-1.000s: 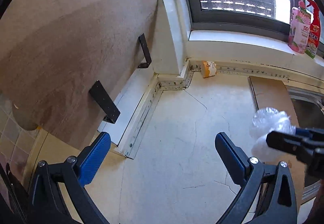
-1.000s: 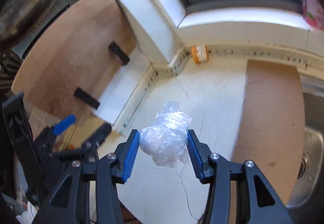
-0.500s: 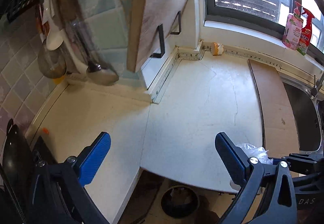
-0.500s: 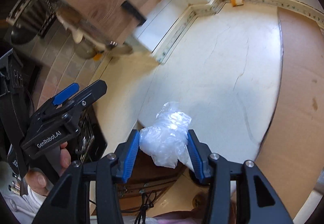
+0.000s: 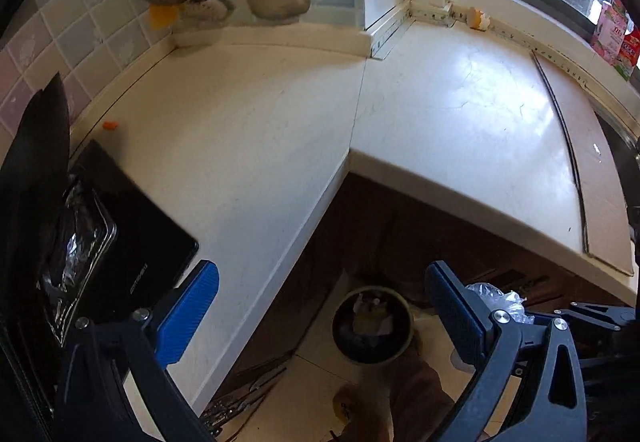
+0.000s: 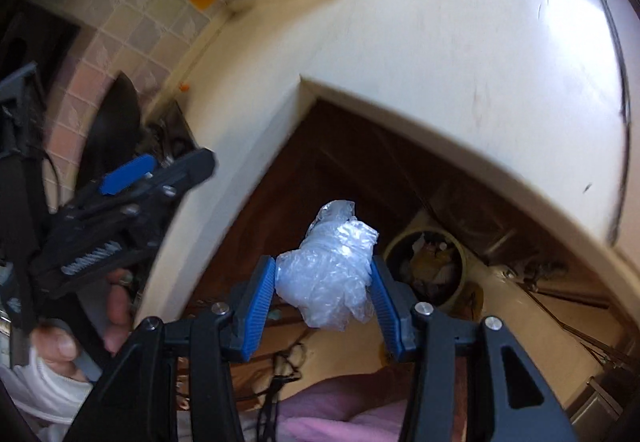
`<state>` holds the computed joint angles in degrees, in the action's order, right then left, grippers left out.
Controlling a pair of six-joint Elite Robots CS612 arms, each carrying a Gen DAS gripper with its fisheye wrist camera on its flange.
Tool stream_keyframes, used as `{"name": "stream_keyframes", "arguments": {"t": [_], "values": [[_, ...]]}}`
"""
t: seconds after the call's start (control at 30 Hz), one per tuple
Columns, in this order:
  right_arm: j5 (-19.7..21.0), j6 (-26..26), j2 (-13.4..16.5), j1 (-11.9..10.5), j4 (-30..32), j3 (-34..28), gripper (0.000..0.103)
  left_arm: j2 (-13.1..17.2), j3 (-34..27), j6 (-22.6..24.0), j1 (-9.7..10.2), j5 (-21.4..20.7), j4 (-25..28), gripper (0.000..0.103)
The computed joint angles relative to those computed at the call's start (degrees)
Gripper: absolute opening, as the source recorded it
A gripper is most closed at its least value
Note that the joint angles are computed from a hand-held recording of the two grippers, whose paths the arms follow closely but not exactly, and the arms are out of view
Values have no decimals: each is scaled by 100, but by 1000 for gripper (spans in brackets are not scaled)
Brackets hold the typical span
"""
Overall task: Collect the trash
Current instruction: 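Lower the plastic wrap ball over the bin and open the right tool, then raise the right tool and reach toward the orange cake cup by the window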
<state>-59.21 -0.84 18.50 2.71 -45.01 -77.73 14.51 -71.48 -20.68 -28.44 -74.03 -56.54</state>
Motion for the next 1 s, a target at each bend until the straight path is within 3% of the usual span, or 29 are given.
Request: {"name": "stream_keyframes", "arguments": {"t": [0.37, 0.4, 0.47, 0.57, 1.0], "values": [[-694, 98, 476, 276, 231, 323, 49, 363, -528, -257, 80, 25, 500, 102], [-738, 99, 490, 296, 188, 339, 51, 377, -549, -269, 90, 12, 503, 102], [-831, 76, 512, 340, 112, 357, 67, 387, -561, -264, 101, 9, 510, 102], [-756, 102, 514, 342, 138, 373, 75, 386, -565, -260, 108, 9, 486, 102], [-422, -126, 127, 237, 0, 267, 76, 163, -296, 59, 114, -93, -152, 102]]}}
